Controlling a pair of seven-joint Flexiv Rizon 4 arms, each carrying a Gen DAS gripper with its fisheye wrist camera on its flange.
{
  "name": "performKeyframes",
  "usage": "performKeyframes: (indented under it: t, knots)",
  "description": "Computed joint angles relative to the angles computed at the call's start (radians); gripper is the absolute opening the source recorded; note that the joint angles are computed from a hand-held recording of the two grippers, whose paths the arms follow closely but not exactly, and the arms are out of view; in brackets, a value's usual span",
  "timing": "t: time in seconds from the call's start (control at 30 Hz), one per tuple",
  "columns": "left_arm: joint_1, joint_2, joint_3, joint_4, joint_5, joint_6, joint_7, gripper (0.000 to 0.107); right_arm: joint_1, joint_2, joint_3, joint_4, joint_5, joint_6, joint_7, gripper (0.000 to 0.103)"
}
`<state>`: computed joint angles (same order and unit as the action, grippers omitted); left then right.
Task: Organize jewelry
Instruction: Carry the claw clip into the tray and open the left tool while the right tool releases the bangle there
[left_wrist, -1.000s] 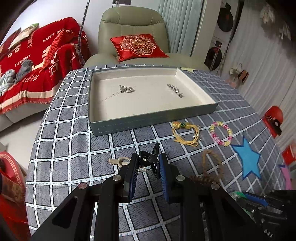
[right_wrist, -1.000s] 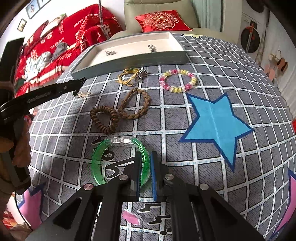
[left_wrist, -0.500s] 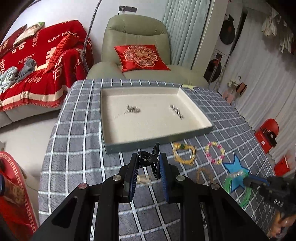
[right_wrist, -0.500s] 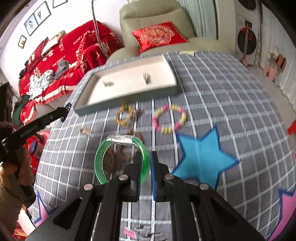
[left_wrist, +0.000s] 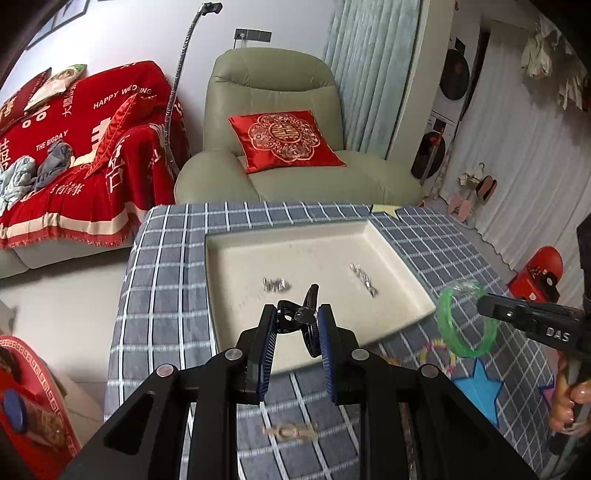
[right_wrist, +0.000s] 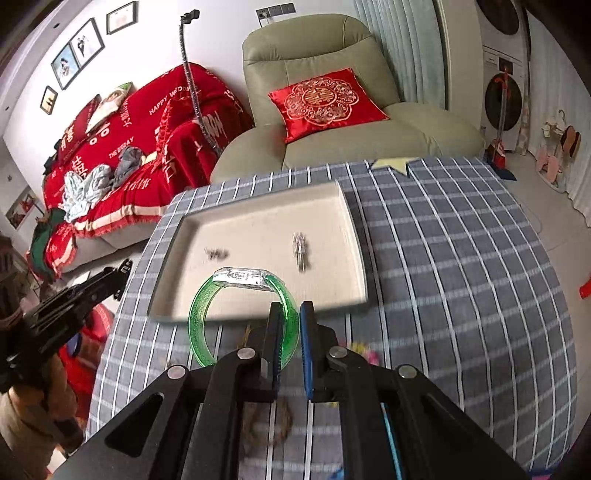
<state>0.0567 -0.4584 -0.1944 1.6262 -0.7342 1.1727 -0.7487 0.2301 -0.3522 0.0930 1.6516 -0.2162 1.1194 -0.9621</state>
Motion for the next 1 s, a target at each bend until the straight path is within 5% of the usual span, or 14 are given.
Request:
performKeyframes:
  t: [0.6,1.0]
  knots:
    - [-0.072,-0.311,0.097,-0.444,0.327,-0.202,-0.346,0.039,-0.006,-0.317,-0.021,-0.390,0.056,-0.175,-0.021,0.010]
    - [-0.129,-0.454,0.115,-0.654,0.451,-0.296,-0.405,0.039,-0.020,-0.418,-0.024,-0.504,0.090,-0.228,-0.012,0.010]
